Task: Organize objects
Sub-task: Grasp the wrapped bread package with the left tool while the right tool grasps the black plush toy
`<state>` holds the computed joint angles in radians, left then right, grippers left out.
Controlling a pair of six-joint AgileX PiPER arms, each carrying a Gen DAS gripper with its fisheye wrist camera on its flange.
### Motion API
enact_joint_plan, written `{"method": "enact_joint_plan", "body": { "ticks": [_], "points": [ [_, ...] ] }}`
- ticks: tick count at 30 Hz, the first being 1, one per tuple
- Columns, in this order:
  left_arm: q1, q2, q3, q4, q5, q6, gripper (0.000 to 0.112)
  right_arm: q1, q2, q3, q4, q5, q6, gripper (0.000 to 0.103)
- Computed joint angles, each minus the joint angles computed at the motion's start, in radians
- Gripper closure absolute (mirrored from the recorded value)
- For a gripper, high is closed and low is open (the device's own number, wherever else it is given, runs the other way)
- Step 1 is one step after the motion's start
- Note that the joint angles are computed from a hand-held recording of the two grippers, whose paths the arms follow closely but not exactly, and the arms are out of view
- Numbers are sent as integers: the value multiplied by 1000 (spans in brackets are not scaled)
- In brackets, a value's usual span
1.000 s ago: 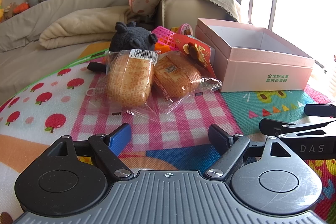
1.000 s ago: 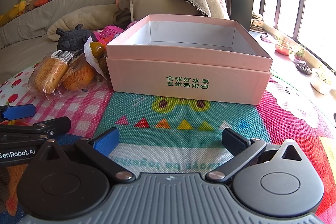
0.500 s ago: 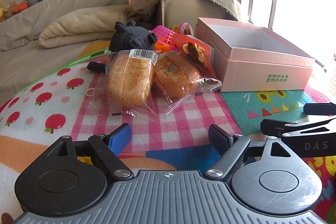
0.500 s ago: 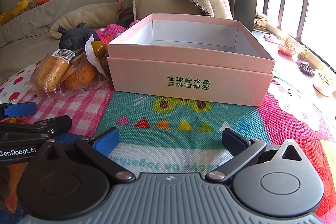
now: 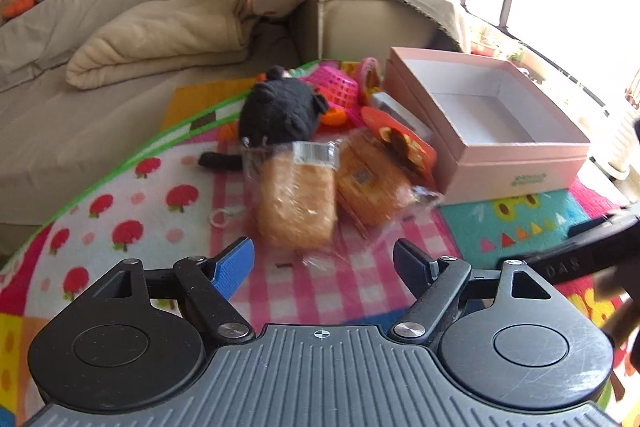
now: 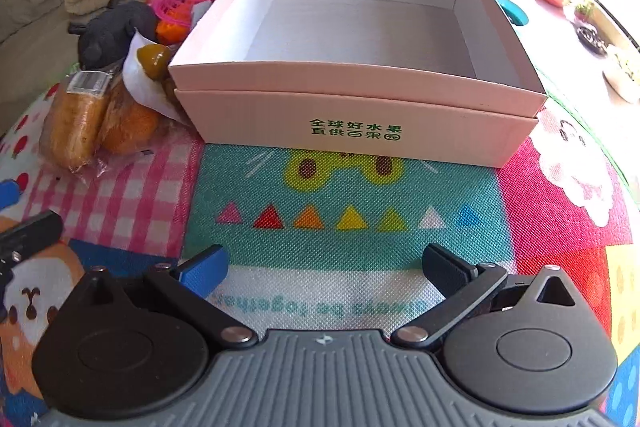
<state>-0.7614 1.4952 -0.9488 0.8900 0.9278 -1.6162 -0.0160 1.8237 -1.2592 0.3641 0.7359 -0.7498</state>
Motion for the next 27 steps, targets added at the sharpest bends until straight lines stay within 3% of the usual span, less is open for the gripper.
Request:
{"method": "enact_joint_plan", "body": {
  "ticks": [3,6,8,11,13,16,19,23,25,27],
  "points": [
    [184,37,-67,-111,-75,183,29,53,9,-26,-112,6,169,0],
    [301,87,-115,-192,-157,342,29,58,16,-40,-126,27,195,0],
    [340,121,-144,-235,-188,426,29,69,23,-58,-154,47,234,0],
    [367,140,-157,-261,-214,452,30,99,86,-185,-221,170,312,0],
    [376,135,-155,-274,-226,462,42,109,113,-239,-243,225,347,0],
    [393,105,-143,-352,-234,519,48,136,108,-263,-288,273,442,0],
    [390,32,-102,-444,-205,585,50,177,-6,-158,-308,207,453,0],
    [358,-137,7,-521,-135,584,51,287,-186,-3,-278,72,302,0],
    [332,-216,58,-541,-87,548,51,319,-196,-32,-192,45,204,0],
    [321,-278,96,-580,-42,530,52,390,-161,-95,-158,10,215,0]
  ]
}}
